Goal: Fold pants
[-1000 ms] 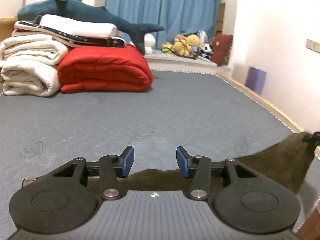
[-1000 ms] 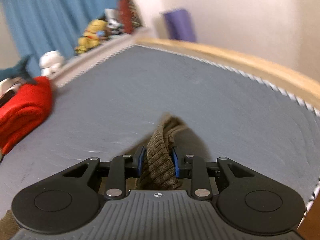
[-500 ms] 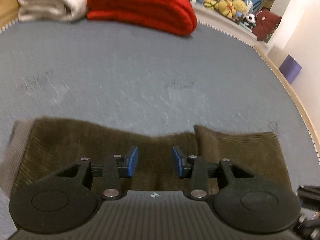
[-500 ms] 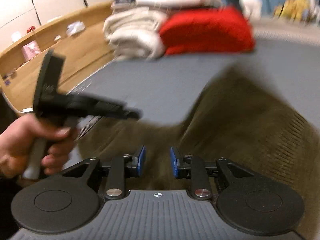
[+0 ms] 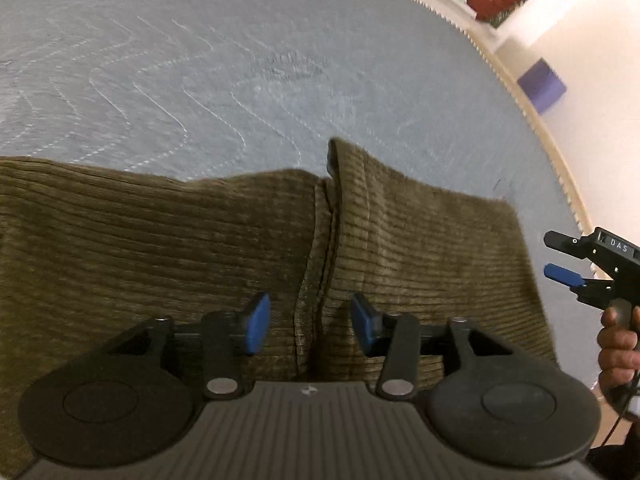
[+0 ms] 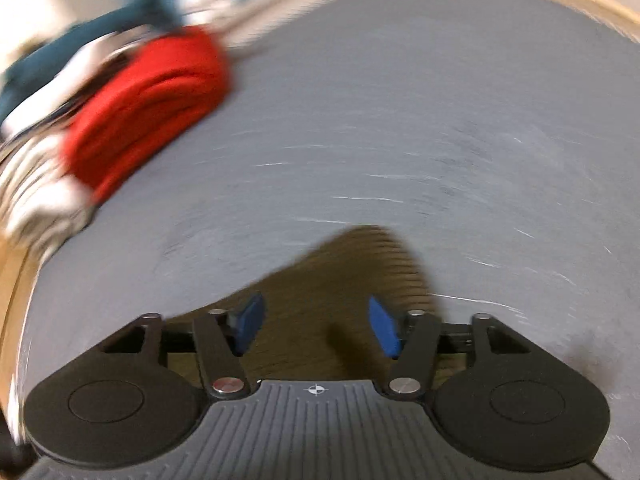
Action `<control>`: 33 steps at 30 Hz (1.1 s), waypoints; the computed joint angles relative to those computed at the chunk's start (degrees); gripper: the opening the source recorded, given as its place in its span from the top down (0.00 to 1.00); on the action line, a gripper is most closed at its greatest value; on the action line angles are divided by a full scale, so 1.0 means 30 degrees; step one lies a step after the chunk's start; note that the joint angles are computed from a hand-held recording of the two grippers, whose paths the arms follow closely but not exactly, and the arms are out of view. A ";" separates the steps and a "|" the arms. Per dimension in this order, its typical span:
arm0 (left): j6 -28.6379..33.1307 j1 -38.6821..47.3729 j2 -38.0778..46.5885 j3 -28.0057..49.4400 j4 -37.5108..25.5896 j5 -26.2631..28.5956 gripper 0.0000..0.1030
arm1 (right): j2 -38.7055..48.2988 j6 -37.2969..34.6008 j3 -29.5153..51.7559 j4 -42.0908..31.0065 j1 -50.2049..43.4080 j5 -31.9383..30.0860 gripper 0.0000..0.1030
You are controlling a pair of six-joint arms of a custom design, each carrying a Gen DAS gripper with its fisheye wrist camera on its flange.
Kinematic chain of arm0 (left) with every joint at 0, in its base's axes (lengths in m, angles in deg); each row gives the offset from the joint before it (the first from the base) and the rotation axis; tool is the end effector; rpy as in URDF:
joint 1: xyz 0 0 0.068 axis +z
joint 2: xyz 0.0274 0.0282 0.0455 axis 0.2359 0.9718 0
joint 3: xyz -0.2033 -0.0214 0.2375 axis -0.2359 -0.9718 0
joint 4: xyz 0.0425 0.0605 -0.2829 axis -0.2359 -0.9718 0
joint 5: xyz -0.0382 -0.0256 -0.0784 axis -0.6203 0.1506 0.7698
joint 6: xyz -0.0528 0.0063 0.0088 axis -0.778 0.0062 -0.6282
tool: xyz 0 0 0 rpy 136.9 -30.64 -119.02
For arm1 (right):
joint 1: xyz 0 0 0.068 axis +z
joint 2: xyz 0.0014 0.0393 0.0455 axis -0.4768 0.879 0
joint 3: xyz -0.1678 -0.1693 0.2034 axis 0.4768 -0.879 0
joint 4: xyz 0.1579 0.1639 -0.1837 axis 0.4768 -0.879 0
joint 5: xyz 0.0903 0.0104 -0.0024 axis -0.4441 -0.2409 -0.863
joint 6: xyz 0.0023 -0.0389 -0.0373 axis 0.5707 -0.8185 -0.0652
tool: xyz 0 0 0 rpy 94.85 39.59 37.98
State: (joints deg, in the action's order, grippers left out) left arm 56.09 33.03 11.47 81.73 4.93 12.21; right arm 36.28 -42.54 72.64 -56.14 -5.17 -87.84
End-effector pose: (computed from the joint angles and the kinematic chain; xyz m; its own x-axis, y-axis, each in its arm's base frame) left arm 0.1921 0.0532 0.2175 -0.8520 -0.3232 -0.4119 -0.1758 0.9177 -0.3563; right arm 0.2836 0.1256 0.3092 -0.8313 0.3080 -0.4627 0.0796 0.8898 0.4494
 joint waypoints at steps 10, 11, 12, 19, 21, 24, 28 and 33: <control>-0.0448 -0.1946 0.0938 -0.0845 0.2031 -0.0926 0.48 | 0.1842 -0.3028 -0.0868 -0.0551 0.1007 -0.0269 0.17; -0.0587 -0.2368 0.0858 -0.0878 0.2150 -0.1307 0.48 | 0.1866 -0.3092 -0.0835 -0.0813 0.1199 -0.0318 0.17; -0.0646 -0.2738 0.0750 -0.0970 0.2297 -0.1677 0.48 | 0.1894 -0.3249 -0.0978 -0.0765 0.1360 -0.0340 0.17; -0.1403 -0.3310 -0.0524 -0.0955 0.2388 -0.2198 0.83 | 0.0483 -0.3232 -0.2301 -0.0035 0.1543 -0.0006 0.29; -0.1442 -0.3453 -0.1173 -0.1022 0.2424 -0.2327 0.83 | 0.0041 -0.3104 -0.2657 0.0146 0.1317 -0.0184 0.43; -0.1575 -0.3872 -0.0939 -0.1108 0.2420 -0.3161 0.76 | -0.0884 -0.2983 -0.3032 -0.0068 0.1141 -0.0329 0.52; -0.1510 -0.4278 -0.1892 -0.1028 0.2059 -0.4250 0.70 | -0.1526 -0.3219 -0.3530 -0.1118 0.0931 -0.0721 0.37; -0.1494 -0.5355 -0.3733 -0.0450 0.1307 -0.5382 0.57 | -0.2244 -0.5279 -0.4545 -0.0966 0.1041 -0.1389 0.23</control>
State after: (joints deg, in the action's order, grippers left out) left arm 51.60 16.96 0.27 80.38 8.85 -3.93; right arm 29.55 -58.38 59.01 -59.03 -2.05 -92.01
